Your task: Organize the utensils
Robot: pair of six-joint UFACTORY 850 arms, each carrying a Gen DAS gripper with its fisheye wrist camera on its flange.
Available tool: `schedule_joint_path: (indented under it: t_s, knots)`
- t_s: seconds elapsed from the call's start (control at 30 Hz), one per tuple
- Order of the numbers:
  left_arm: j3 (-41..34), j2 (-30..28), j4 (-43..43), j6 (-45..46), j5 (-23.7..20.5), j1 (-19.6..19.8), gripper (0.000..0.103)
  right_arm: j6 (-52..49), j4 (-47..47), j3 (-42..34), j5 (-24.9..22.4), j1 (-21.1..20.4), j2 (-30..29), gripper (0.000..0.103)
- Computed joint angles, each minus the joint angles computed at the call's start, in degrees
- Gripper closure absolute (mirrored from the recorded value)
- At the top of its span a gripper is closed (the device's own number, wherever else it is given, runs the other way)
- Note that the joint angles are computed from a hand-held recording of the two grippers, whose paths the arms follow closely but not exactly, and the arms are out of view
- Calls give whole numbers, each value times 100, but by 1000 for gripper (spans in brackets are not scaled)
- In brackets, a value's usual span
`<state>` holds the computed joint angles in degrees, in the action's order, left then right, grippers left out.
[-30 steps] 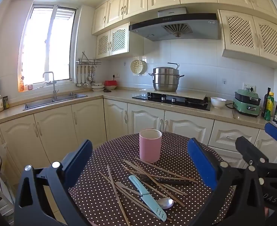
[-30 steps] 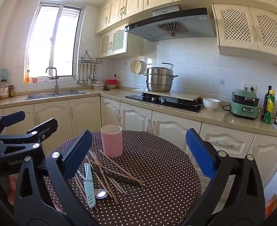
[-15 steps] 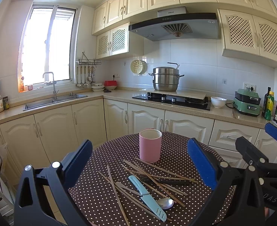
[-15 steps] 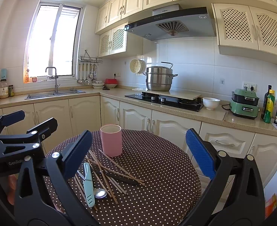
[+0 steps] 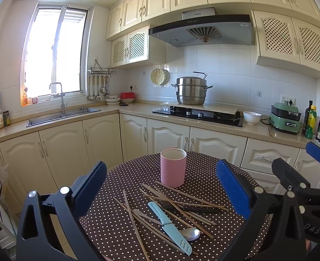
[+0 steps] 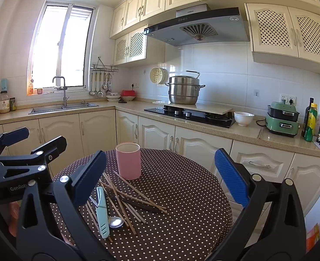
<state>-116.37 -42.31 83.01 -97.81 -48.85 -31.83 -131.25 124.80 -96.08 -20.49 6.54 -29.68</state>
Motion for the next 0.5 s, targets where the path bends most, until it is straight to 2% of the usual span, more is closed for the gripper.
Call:
schedule_joint_path:
  t_s: [0.5]
  knots:
    - [13, 9, -4, -4, 1, -3, 4, 7, -6, 32, 15, 3, 21, 6]
